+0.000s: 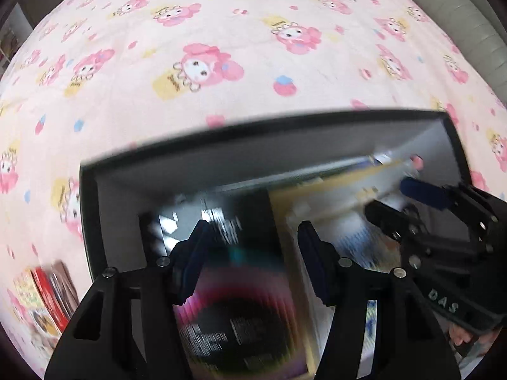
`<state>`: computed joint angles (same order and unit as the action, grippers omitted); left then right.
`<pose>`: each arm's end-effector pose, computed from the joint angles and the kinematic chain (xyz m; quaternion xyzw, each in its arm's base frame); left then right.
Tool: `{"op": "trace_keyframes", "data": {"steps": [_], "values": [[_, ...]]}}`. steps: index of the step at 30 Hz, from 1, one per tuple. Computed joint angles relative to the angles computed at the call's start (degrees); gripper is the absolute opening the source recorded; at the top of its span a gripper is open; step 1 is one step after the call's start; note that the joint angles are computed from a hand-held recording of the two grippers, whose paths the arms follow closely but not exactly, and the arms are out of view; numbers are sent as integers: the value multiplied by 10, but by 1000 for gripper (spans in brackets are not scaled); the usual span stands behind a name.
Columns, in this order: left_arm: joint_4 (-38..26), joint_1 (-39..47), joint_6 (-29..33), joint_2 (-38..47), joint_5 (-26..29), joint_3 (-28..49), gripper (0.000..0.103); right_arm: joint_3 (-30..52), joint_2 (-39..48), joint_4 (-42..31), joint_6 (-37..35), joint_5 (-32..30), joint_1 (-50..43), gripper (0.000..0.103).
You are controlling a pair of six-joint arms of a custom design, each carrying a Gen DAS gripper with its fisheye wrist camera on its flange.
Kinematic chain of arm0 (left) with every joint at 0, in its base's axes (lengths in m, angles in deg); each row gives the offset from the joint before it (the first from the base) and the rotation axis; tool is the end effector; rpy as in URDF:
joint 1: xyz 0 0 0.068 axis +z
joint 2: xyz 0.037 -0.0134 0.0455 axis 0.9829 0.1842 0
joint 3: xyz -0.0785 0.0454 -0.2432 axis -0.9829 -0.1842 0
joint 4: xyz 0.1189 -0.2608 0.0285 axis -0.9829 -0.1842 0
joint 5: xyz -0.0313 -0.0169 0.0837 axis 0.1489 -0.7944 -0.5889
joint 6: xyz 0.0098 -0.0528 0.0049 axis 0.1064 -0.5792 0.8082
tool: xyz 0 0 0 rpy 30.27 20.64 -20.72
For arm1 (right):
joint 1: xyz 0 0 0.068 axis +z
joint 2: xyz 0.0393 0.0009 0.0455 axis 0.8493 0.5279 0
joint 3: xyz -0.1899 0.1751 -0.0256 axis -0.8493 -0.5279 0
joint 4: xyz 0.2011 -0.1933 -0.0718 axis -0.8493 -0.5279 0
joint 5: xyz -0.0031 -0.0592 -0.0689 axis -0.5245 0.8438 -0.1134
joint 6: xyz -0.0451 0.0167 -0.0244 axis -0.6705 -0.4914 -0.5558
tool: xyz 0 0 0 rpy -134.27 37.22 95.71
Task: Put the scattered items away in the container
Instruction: 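Raise the right gripper up out of the black box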
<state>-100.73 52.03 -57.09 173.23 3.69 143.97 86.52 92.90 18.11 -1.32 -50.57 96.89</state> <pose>0.2947 -0.1551 0.1445 0.2045 0.9708 -0.0645 0.1078 0.2376 0.1863 0.1581 -0.0030 0.9863 0.0611 0.1533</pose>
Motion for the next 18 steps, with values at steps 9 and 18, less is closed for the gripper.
{"op": "trace_keyframes", "data": {"steps": [9,18], "values": [[30,-6,-31,49,-30,20,60,39,92,20,-29,-10,-29,51],[-1,16,-68,130,0,83,63,14,62,24,-18,-25,-27,52]]}}
